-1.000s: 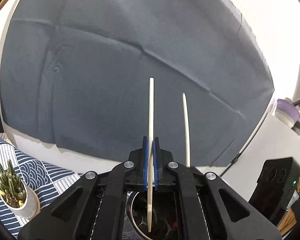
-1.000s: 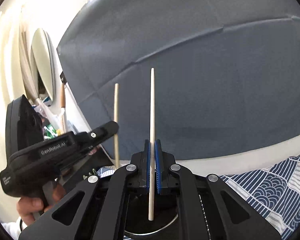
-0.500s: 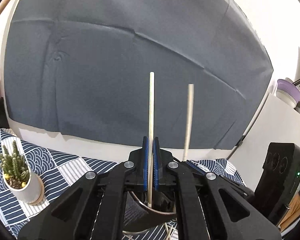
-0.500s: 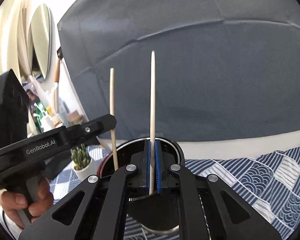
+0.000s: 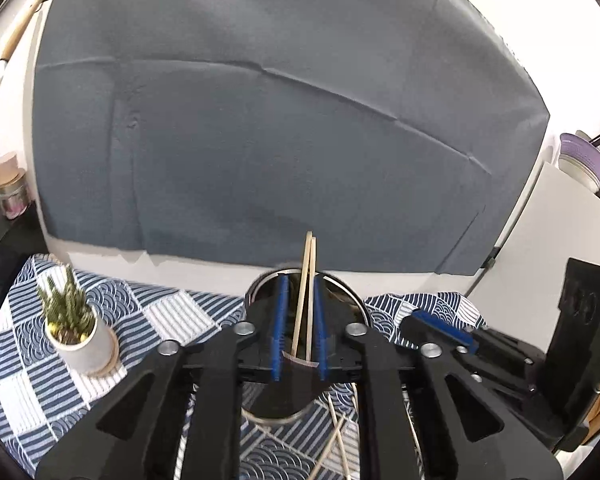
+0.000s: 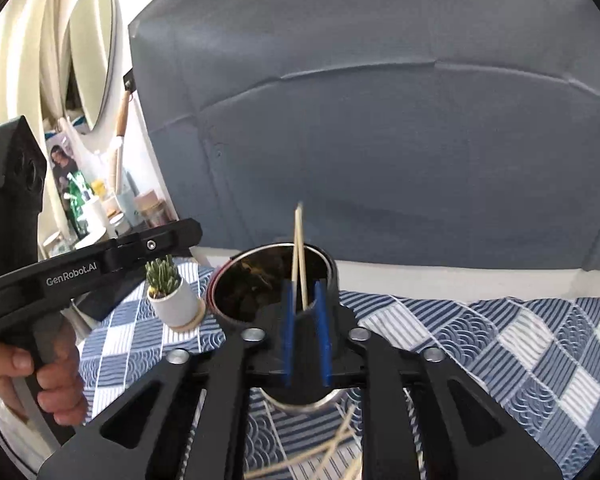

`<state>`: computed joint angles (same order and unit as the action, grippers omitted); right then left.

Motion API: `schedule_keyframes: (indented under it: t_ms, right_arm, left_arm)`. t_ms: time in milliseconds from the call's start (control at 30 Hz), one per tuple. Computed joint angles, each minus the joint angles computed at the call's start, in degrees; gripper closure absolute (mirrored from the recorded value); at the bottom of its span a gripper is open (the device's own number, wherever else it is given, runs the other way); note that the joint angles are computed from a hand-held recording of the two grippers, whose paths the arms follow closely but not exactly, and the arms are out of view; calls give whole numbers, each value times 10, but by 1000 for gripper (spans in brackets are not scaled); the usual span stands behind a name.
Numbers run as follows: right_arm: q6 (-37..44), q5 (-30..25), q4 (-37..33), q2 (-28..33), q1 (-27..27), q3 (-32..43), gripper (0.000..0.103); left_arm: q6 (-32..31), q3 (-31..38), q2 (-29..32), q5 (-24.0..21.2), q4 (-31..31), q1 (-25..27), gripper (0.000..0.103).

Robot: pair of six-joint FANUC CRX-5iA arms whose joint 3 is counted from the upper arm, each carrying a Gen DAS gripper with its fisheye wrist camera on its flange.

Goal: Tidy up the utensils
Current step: 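Open the left tool over the cup while the right tool releases its stick, then move both open tools back down to the remaining sticks on the cloth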

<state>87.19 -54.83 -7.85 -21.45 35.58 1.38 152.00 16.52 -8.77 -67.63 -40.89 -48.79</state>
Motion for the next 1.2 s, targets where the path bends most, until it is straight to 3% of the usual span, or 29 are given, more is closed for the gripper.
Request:
schedule_keyframes:
  t_ms: [233, 367, 533, 667, 800, 1200]
  right_arm:
    - [30, -57, 12, -34, -17, 7, 76]
    - [19, -74, 36, -66, -24, -10, 58]
    - [5, -103, 40, -93, -52, -28, 53]
    - [3, -129, 39, -111, -79, -43, 44]
    - [16, -143, 52, -127, -87, -65, 42]
    - [43, -186, 38, -132, -152, -100, 18]
  left_arm:
    - [10, 37, 17, -80, -28, -57, 62]
    - [4, 59, 31, -125, -29, -82, 47]
    - [2, 66, 38, -157, -15, -100, 35]
    - [-2, 65, 43, -177, 17, -97, 16]
    - [14, 40, 39, -176, 70, -78, 12]
    - [1, -38, 29, -182, 189, -26, 9]
